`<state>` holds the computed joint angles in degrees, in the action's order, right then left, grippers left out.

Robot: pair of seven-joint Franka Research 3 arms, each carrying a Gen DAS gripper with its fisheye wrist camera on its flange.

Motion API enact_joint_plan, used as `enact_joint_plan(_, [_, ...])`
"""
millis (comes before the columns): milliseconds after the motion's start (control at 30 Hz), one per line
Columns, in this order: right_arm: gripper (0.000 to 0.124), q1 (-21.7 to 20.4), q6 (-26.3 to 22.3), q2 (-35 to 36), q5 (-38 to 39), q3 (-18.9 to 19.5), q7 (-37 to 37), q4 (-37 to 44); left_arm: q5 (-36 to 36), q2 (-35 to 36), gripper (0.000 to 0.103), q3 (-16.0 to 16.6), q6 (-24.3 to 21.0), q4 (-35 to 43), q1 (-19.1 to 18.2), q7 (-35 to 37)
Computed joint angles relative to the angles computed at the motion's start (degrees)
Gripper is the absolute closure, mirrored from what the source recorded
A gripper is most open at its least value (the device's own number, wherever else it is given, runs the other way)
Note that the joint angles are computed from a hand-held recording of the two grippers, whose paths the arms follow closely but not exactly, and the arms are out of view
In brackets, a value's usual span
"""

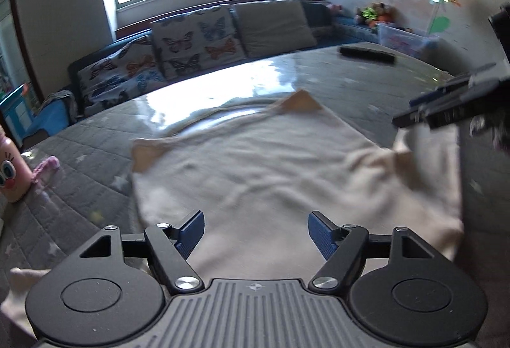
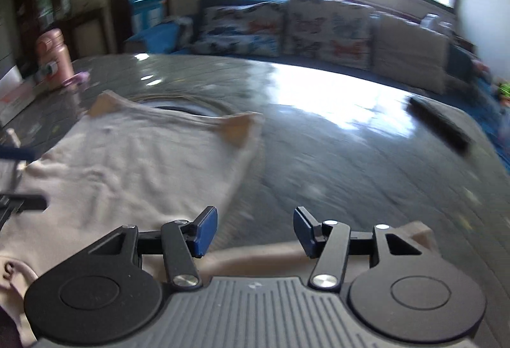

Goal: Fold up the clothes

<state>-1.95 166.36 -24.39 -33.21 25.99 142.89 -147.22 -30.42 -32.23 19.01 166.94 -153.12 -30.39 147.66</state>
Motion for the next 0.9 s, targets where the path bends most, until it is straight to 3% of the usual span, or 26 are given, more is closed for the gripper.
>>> enact_joint_plan(167, [0.070,-2.29,-4.76,-12.53,1.98,1.09,5.63,-8.65,0.56,-3.93,0.023,-0.14,0.10,-3.67,-0.80,0.77])
enact_joint_plan(333, [0.070,-4.13,-8.43,-18.98,4.74,0.47,7.68,-13.91,2.40,-6.45,0.020,-0.35,-0.29,-5.70,-0.85,-1.44])
enact_joint_plan(500, [0.071,-6.01,-5.91,-19.45,6.79,-0.41,7.90,-16.41,4.23,-7.29,0.017,-0.76,-0.26,-6.30,-1.31,-3.71])
enact_joint_plan(633, [0.073,-9.87,-2.78,-17.00,7.15,2.97,9.83,-15.69,5.64,-7.35,0.016,-0.95,0.07,-6.46,-1.81,-5.21])
enact_joint_plan(733, [0.091,-12.97,-0.26,-16.91,6.85,5.89,12.00,-15.80,6.82,-7.08,0.015,-1.27,0.45,-6.59,-1.94,-6.35])
enact_joint_plan(800, [0.112,-13.64,0.44,-17.72,7.57,6.48,12.60,-16.34,7.48,-6.60,0.015,-1.51,0.73,-6.54,-2.03,-7.24])
enact_joint_plan(900, [0.118,-14.40,1.24,-19.14,8.98,7.24,13.30,-17.17,8.28,-5.88,0.015,-1.92,1.12,-6.43,-2.17,-8.75])
